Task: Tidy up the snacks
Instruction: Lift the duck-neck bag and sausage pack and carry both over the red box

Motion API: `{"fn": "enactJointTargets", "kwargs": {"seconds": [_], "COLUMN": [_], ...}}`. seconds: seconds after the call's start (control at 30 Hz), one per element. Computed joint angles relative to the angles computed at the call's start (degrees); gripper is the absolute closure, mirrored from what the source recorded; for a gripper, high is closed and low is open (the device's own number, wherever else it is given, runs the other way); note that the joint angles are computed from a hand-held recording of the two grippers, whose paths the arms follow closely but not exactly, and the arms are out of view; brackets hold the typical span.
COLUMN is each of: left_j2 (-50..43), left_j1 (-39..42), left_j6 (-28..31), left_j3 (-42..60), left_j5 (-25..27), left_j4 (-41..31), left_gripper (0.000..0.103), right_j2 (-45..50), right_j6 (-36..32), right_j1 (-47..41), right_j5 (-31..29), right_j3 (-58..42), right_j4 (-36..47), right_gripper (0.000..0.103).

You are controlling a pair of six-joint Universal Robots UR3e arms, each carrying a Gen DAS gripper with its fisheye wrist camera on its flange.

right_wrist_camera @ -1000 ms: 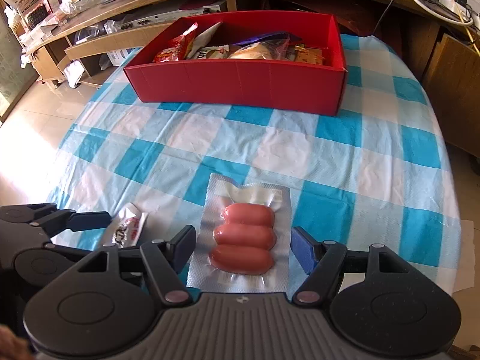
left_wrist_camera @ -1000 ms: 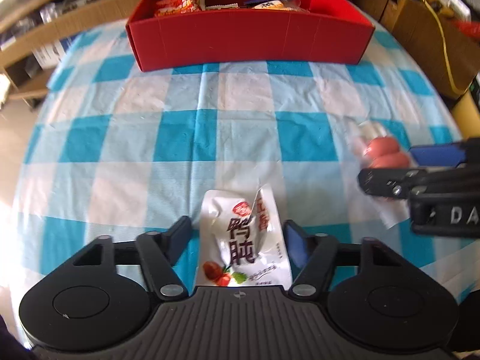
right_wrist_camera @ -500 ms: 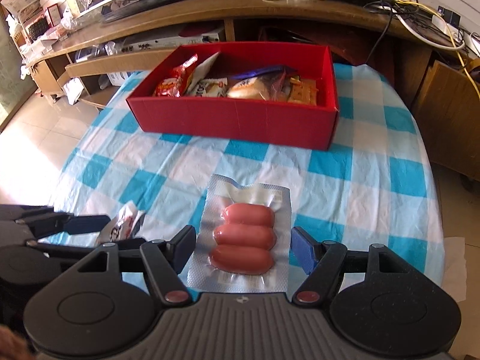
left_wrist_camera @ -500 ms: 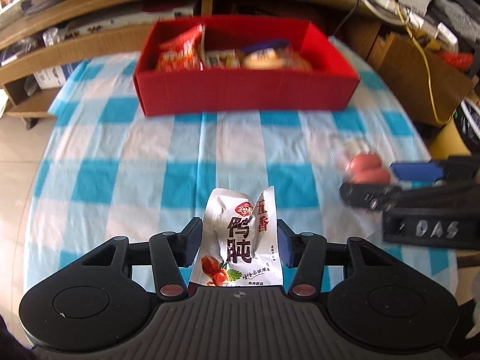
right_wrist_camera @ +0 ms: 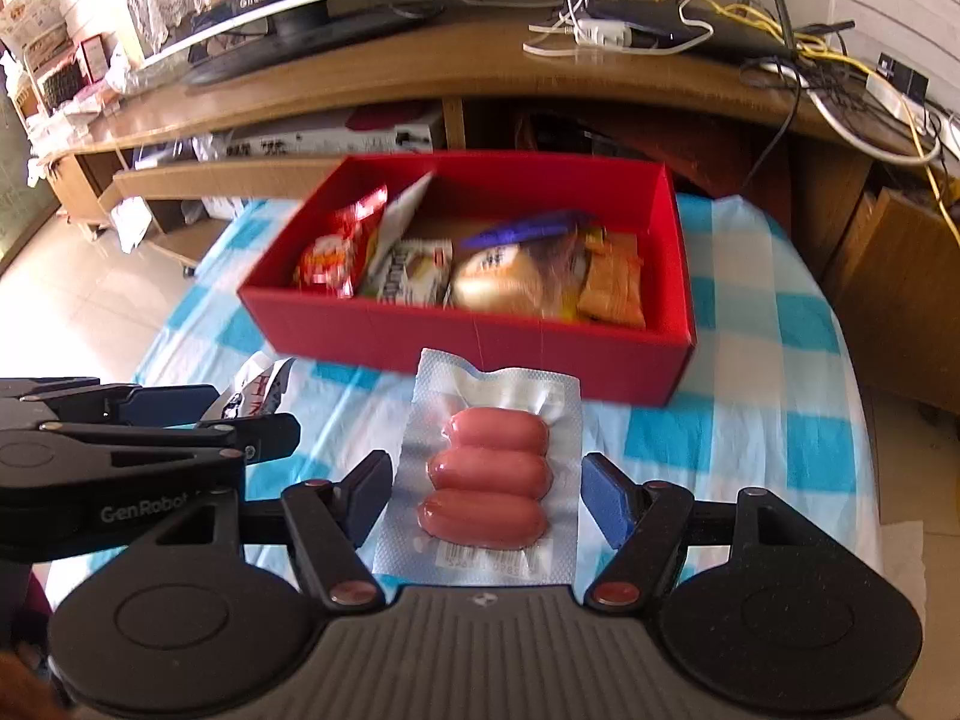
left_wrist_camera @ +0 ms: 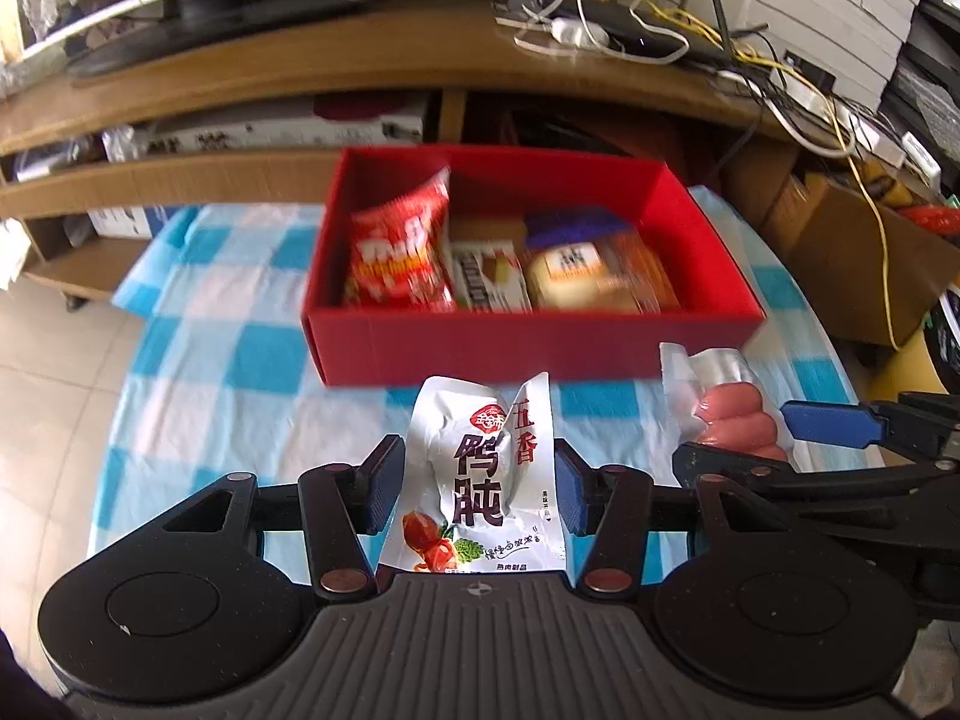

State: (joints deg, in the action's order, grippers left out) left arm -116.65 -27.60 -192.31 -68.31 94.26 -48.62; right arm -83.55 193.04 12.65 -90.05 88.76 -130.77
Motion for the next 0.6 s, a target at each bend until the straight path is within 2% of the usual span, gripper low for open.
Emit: {"fn": "enactJointTargets", "kwargs": {"seconds": [0.4, 0.6], "left_j2": [-9.84, -16.43], "left_j1": [-0.53, -0.56], "left_j6": [1.26, 1.74], "left_j3": [17.55, 29.06], "left_j5": [3.1, 4.51], "left_j4": [-2.97, -6.85], "left_gripper": [0.045, 0.045], "right_j2": [5.23, 9.1], "right_j6": [0.18, -0.07], "right_j1": [-3.18, -4.62], "right_j5": [0.89, 1.83], "right_j3": [-7.49, -11.91], "right_j4": [-1.52, -1.8], "right_gripper": [0.019, 0.019]}}
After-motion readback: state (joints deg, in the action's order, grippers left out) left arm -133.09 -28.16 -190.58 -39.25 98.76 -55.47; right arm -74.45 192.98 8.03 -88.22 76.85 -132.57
